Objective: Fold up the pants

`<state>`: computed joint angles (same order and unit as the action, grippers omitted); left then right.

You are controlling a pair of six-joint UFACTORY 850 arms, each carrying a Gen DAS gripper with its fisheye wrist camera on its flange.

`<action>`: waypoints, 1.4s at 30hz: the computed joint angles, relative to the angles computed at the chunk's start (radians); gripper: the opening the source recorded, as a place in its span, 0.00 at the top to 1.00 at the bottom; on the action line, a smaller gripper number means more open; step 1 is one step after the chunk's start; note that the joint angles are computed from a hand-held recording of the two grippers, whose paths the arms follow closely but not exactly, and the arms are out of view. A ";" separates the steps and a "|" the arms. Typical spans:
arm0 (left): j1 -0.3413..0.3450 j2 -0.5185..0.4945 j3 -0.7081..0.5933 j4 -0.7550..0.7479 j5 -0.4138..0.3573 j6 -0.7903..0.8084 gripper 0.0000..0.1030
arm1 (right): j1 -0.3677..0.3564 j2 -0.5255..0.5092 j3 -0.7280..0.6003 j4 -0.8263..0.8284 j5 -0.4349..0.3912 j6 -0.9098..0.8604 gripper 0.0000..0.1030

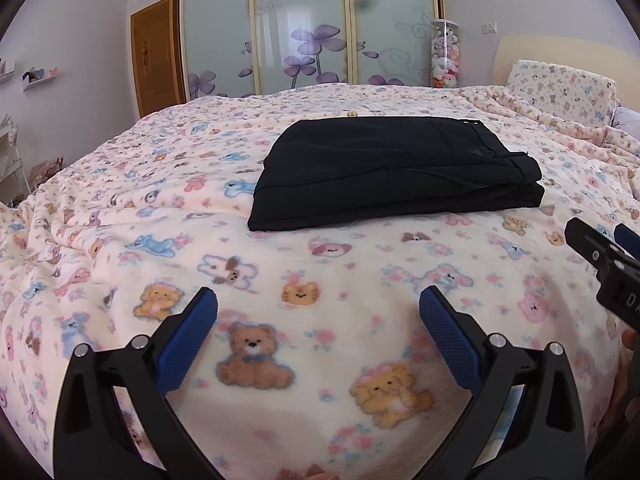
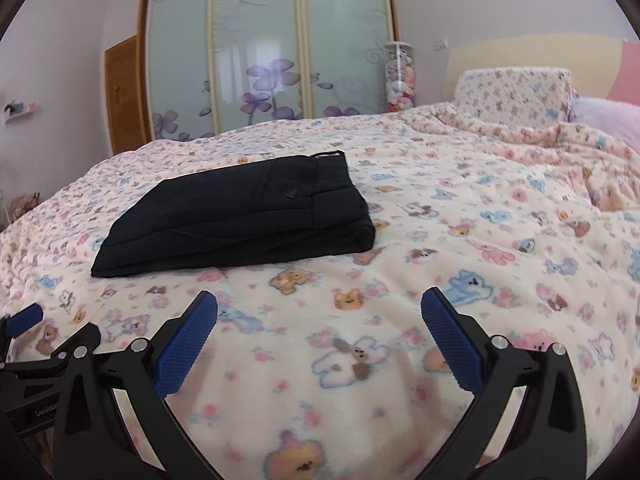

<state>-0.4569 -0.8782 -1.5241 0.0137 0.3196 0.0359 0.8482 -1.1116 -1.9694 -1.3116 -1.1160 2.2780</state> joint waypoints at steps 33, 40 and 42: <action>-0.003 0.001 0.005 0.024 0.013 -0.012 0.02 | -0.001 -0.004 -0.009 0.008 -0.019 -0.021 0.01; -0.003 0.002 0.007 0.025 0.014 -0.013 0.02 | -0.003 -0.006 -0.012 0.008 -0.015 -0.028 0.01; -0.003 0.001 0.006 0.024 0.013 -0.013 0.02 | -0.003 -0.007 -0.012 0.007 -0.014 -0.027 0.01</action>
